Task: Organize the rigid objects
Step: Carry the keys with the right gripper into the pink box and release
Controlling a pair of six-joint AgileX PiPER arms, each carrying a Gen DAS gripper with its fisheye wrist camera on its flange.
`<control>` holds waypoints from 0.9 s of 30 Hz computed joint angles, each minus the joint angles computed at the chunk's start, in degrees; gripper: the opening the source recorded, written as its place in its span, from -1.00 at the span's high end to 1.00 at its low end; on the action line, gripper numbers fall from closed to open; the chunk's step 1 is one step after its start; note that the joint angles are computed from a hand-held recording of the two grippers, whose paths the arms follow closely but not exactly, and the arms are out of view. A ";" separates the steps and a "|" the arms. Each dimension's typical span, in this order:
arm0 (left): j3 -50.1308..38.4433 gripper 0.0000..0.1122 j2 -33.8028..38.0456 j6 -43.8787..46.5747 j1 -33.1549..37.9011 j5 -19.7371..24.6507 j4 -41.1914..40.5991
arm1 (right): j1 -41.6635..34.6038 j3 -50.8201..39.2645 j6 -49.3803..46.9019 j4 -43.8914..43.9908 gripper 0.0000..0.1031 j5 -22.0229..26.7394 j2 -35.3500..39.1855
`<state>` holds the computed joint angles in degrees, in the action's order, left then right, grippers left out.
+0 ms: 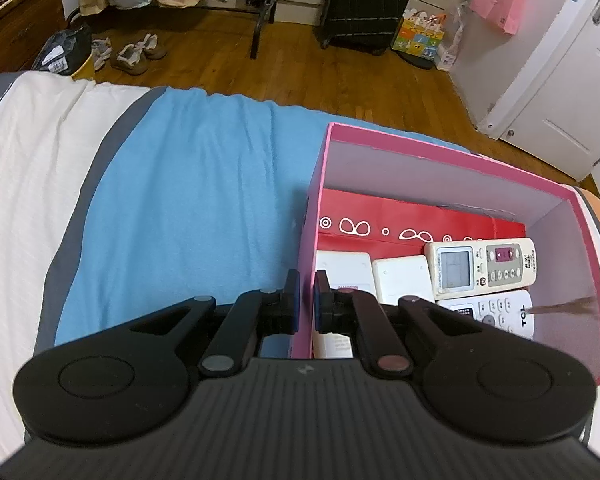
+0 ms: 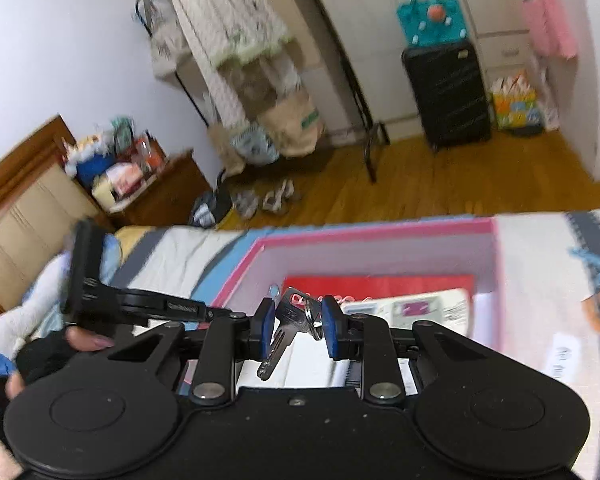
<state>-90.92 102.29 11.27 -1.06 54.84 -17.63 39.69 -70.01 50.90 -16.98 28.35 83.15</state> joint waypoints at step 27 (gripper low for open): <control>-1.73 0.89 1.97 -1.91 -1.52 0.11 3.02 | -3.88 -0.16 -13.83 -11.07 -0.47 13.73 -7.11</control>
